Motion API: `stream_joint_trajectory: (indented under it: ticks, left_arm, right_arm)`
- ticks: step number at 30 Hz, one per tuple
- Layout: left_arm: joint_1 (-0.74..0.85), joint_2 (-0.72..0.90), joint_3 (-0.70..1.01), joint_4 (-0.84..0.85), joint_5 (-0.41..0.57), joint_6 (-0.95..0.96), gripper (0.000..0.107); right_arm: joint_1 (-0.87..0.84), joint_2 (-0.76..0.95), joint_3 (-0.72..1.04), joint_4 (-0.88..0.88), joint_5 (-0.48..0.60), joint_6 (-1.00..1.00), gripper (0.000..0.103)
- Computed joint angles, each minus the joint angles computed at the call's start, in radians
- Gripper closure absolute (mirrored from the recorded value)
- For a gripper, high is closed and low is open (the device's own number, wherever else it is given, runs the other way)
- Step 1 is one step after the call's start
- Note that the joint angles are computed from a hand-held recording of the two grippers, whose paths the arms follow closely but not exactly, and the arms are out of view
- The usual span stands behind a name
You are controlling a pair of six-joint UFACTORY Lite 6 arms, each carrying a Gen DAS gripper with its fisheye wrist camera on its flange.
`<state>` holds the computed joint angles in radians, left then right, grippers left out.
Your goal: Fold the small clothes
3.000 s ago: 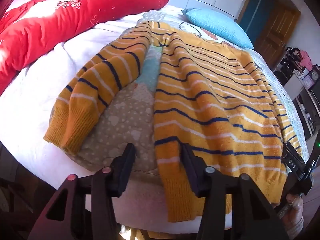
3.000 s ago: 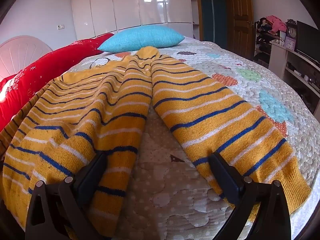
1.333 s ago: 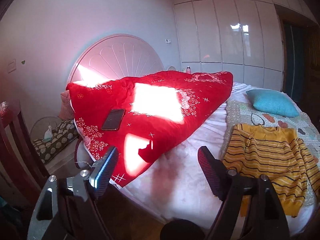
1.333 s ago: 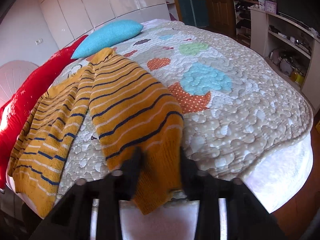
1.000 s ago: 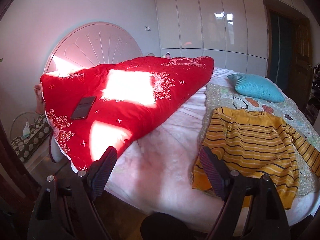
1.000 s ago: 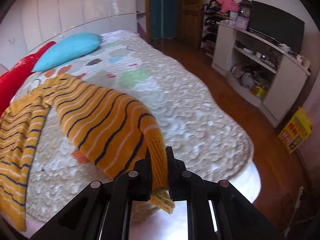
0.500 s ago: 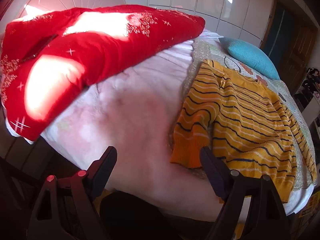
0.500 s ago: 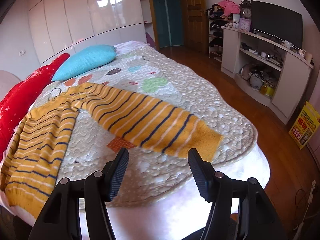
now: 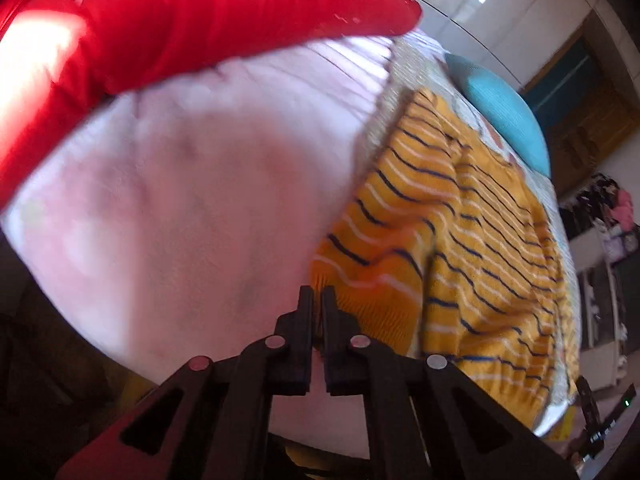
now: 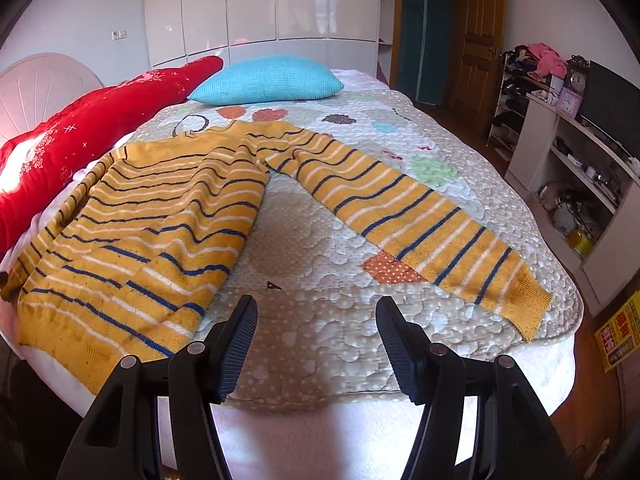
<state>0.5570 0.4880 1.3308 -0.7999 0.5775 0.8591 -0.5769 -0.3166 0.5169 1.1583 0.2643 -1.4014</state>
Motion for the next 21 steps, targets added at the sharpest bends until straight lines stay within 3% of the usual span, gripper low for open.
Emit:
stream_joint_trajectory:
  ticks: [2,8,12,15,18,21]
  left_arm:
    - [0.023,0.026,0.132,0.149,-0.059,-0.157,0.103]
    - [0.07,0.146,0.568,0.358,0.091,-0.428,0.103]
    - [0.016,0.132,0.638,0.364,0.162,-0.442,0.103]
    - [-0.083,0.124,0.673,0.324,0.243,-0.46,0.103]
    - [-0.255,0.107,0.703,0.351,0.263,-0.534,0.103]
    - [-0.471,0.181,0.862,0.426,0.301,-0.658,0.103]
  right_arm:
    - [0.019,-0.013,-0.012,0.005,-0.02,-0.004,0.037]
    - [0.01,0.047,-0.026,0.141,-0.012,-0.137,0.037]
    - [0.001,0.084,-0.035,0.23,0.008,-0.225,0.037]
    - [-0.012,0.102,-0.042,0.297,0.031,-0.289,0.037]
    - [-0.032,0.109,-0.063,0.366,0.06,-0.362,0.037]
    - [-0.064,0.106,-0.083,0.367,0.102,-0.375,0.037]
